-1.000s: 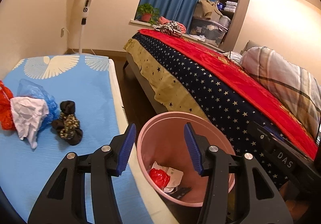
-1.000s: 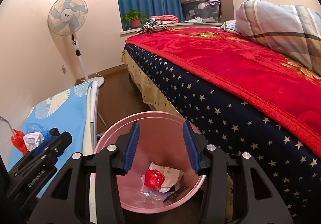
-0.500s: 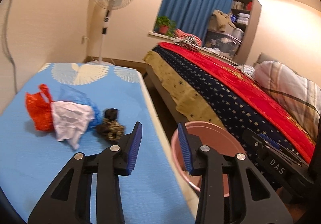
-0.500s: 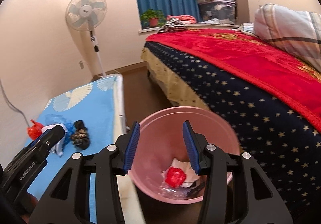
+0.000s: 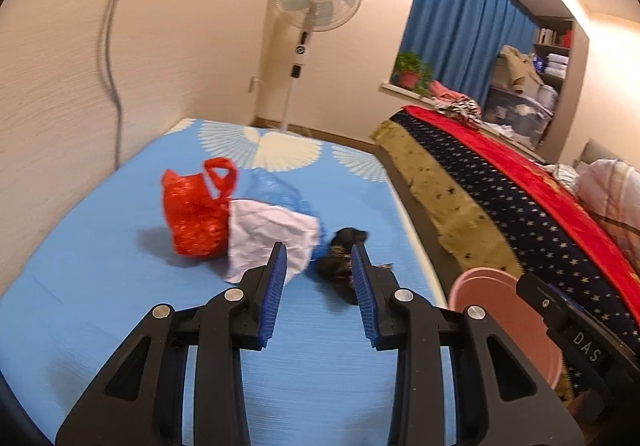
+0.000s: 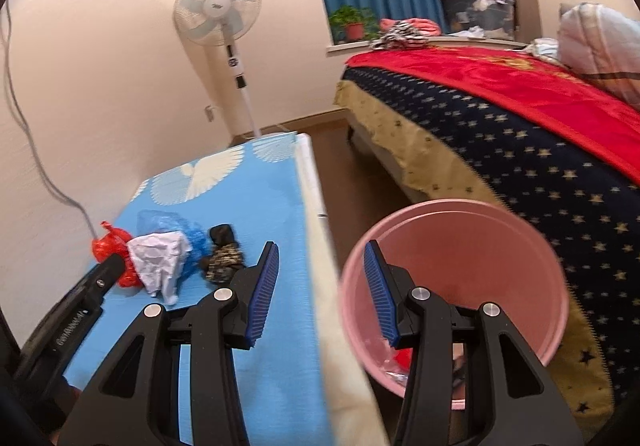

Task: Collect trash
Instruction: 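Grasp the orange handled bag with left gripper while right grasps black-gold cloth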

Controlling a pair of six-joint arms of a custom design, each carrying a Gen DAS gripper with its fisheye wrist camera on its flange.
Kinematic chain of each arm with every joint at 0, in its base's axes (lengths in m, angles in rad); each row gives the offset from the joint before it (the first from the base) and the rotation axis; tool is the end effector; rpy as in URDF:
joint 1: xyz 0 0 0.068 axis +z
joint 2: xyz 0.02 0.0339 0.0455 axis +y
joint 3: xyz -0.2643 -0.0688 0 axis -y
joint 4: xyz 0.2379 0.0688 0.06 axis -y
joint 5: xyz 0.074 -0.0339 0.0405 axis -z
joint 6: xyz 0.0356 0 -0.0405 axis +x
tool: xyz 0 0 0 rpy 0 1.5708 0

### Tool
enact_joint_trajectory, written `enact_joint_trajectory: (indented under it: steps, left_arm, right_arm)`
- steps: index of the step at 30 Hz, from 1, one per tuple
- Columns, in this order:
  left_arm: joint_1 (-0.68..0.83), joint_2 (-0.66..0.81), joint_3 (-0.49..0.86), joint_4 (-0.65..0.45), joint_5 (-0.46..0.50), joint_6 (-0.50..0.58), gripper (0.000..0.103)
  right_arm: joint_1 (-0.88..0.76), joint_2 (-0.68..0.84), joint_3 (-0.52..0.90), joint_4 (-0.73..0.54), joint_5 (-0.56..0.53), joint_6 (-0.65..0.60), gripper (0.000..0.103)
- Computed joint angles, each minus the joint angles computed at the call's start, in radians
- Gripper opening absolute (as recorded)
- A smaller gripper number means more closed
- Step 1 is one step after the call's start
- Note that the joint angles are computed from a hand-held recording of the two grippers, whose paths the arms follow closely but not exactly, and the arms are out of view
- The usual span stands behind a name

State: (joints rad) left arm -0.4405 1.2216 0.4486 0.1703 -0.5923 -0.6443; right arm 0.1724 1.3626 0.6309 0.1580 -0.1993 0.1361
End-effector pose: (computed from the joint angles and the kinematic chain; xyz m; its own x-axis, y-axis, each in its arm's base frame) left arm 0.2139 -0.0788 0.1800 -0.3726 -0.3753 -0.8487 -0.3577 0.9020 -0.2418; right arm 0.2687 0.0539 0.1987 -0.5748 0.0349 -0.8176 -0.2564 0.9411 0.2204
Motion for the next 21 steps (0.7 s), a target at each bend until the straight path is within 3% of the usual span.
enact_joint_trajectory:
  steps: [13,15,21]
  left_arm:
    - [0.227,0.041,-0.036,0.015,0.062,-0.003,0.034]
    - [0.269,0.048,-0.037,0.020,0.078,-0.001,0.034]
    - [0.362,0.068,-0.027,0.050,0.110,0.021,0.044]
  right_arm:
    - [0.185,0.264,0.121,0.076,-0.002,0.033,0.046]
    - [0.198,0.306,0.160,0.062,-0.006,0.039,0.053]
    - [0.225,0.420,0.257,0.037,0.013,0.067,0.054]
